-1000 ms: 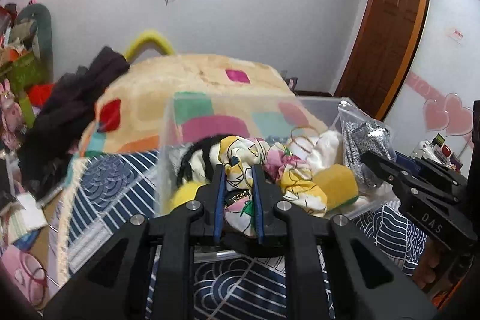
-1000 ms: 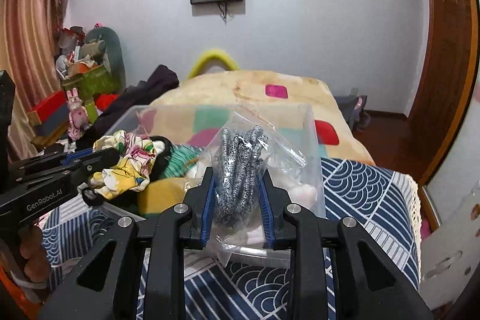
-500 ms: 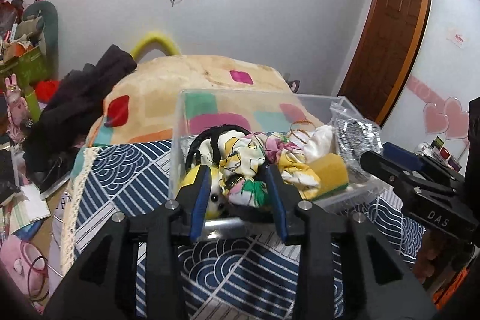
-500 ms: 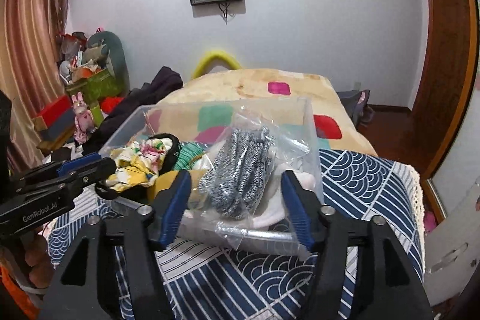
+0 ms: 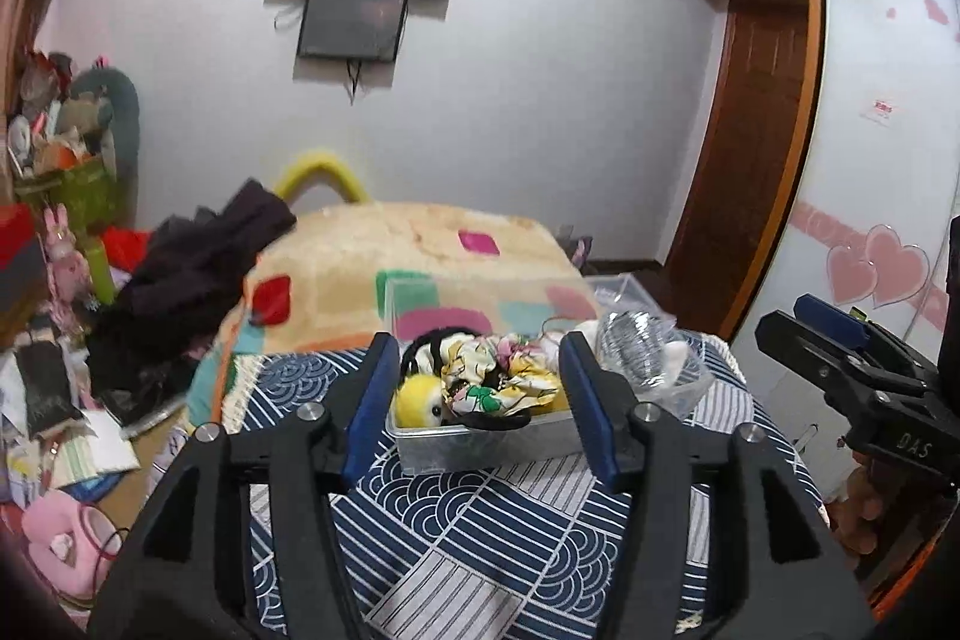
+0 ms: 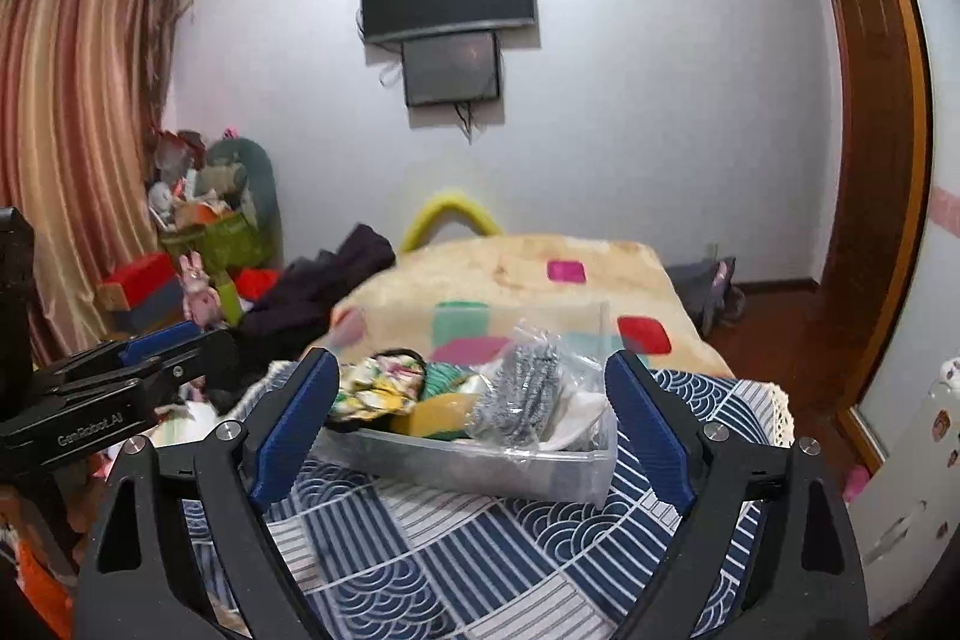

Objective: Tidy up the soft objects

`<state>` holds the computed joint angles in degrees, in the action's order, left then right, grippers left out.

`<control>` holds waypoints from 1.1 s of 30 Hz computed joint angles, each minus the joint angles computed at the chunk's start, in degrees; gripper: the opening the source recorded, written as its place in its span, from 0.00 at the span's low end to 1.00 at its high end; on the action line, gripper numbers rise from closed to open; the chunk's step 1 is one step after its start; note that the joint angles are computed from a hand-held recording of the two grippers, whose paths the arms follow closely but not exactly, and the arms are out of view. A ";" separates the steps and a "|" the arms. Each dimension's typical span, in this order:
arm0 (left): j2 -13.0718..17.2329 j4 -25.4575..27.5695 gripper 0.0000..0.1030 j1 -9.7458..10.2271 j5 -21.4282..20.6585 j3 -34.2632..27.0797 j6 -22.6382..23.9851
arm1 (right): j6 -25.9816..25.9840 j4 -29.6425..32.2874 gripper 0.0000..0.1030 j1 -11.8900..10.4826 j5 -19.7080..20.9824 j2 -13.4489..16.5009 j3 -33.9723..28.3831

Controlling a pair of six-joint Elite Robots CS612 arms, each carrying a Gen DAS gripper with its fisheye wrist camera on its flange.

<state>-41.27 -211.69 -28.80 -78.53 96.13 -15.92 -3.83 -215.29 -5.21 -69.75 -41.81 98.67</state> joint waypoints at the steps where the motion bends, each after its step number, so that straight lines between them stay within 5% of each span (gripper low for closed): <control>1: -0.39 -1.25 0.58 -0.30 0.57 0.79 0.59 | 0.09 -0.67 0.87 -0.13 0.73 -0.20 0.45; 15: -2.54 -10.73 0.81 -3.05 4.31 6.37 4.25 | 0.97 -10.99 1.00 0.62 -1.25 -0.73 4.04; 33: -2.19 -11.75 0.85 -3.76 5.22 6.94 5.25 | 1.00 -13.04 1.00 0.78 -1.30 -0.66 5.17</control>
<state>-43.46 -223.44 -32.56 -73.31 103.07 -10.66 -2.84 -228.33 -4.43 -71.06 -42.47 103.85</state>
